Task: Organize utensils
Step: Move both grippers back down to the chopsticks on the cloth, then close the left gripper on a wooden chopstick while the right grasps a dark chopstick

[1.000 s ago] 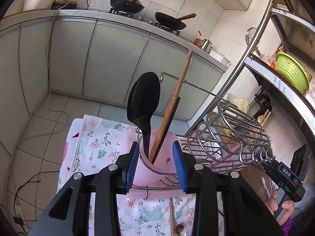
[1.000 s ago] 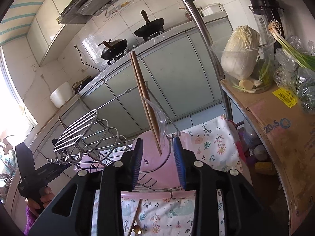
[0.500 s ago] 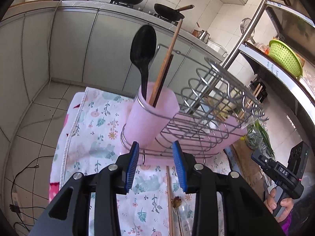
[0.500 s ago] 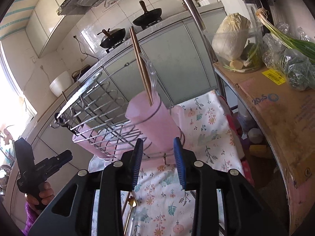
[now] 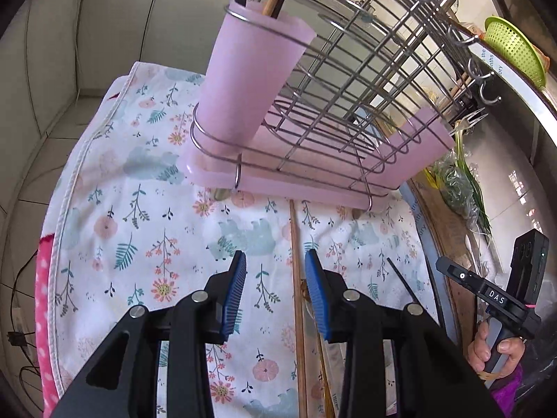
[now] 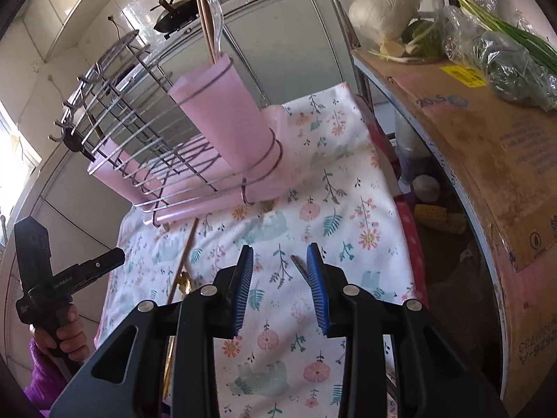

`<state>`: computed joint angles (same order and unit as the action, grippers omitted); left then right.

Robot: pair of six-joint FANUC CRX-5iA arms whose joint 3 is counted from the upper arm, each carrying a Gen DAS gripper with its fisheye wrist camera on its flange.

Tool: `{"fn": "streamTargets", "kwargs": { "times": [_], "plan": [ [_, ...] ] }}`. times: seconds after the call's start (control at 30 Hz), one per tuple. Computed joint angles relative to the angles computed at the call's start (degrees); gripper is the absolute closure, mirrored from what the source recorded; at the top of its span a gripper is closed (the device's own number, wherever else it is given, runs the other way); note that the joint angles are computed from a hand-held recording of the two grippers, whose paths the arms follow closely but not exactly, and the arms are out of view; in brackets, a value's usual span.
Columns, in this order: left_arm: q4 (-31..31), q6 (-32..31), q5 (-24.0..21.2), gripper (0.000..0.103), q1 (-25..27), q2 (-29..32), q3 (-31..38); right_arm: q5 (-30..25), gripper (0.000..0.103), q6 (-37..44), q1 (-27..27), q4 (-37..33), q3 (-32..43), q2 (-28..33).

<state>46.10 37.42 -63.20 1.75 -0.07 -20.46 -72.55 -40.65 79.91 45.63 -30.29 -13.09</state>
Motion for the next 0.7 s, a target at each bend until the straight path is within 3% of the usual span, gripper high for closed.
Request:
{"fn": "streamTargets", "kwargs": {
  "times": [0.53, 0.57, 0.63, 0.7],
  "plan": [
    [-1.5, -0.7, -0.9, 0.069, 0.7, -1.0, -0.7, -3.6, 0.071, 20.1, -6.0, -14.7, 10.4, 10.6],
    [-1.6, -0.7, -1.0, 0.069, 0.7, -1.0, -0.7, -3.4, 0.073, 20.2, -6.2, -15.0, 10.3, 10.8],
    [-1.9, -0.4, -0.8, 0.069, 0.6, -1.0, -0.6, -2.6, 0.089, 19.5, -6.5, -15.1, 9.9, 10.9],
    [-2.5, -0.2, -0.6, 0.069, 0.3, -1.0, -0.5, -1.8, 0.09, 17.4, -6.1, -13.9, 8.7, 10.3]
  ]
}}
